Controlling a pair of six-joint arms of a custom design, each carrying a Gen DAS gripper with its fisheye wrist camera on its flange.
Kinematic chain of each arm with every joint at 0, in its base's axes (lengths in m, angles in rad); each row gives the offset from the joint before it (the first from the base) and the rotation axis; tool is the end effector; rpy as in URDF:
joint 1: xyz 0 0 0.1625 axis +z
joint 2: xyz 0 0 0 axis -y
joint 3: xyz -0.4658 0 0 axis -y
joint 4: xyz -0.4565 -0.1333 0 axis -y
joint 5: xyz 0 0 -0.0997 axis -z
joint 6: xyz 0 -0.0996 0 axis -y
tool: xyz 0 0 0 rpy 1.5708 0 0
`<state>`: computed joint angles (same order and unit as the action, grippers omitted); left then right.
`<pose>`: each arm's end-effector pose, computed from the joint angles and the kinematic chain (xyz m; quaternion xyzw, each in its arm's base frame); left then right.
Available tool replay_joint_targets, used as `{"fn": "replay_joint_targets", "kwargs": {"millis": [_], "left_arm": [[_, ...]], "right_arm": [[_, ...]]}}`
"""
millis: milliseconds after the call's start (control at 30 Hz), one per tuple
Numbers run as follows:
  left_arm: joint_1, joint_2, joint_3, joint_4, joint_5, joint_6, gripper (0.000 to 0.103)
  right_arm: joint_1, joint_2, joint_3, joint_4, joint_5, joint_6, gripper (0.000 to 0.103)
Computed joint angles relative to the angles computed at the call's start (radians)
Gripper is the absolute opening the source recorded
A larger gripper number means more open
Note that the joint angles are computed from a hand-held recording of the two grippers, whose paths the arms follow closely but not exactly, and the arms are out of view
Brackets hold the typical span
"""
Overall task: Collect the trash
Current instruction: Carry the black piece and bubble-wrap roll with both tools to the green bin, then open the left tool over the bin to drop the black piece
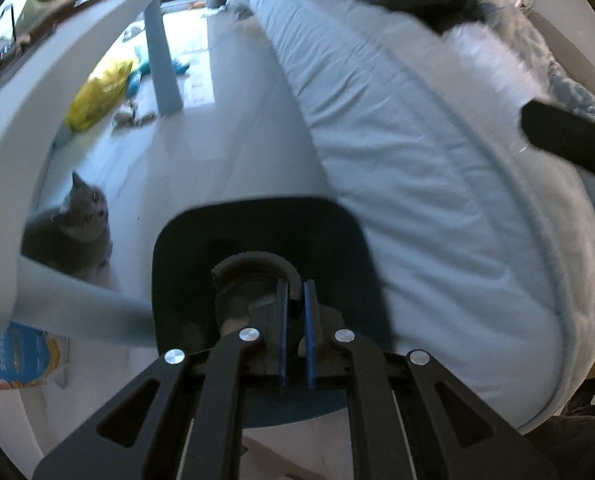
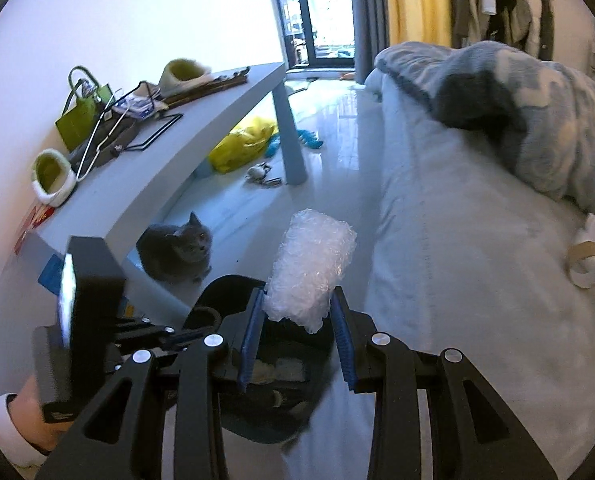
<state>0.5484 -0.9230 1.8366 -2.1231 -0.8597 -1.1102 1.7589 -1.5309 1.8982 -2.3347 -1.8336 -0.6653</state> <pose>-0.4313 -0.4959 0.0667 0.0220 0.9241 -0.2184 0.3130 0.2128 -0.5435 0.4138 0.3788 -0.8955 0.1594 0.1710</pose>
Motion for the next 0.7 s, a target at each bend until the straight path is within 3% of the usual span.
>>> {"fn": "replay_joint_targets", "kwargs": {"millis": [300, 533, 700], "left_arm": [[0.050, -0.013, 0.064, -0.021, -0.101, -0.020, 0.009], [0.036, -0.048, 0.105, -0.064, -0.075, -0.027, 0.043], [-0.009, -0.077, 0.108, -0.069, 0.006, -0.006, 0.051]], "right_arm": [[0.027, 0.035, 0.041, 0.003, -0.033, 0.017, 0.034], [0.023, 0.068, 0.045, 0.001, -0.067, 0.037, 0.034], [0.012, 0.092, 0.050, -0.018, -0.096, 0.051, 0.034]]}}
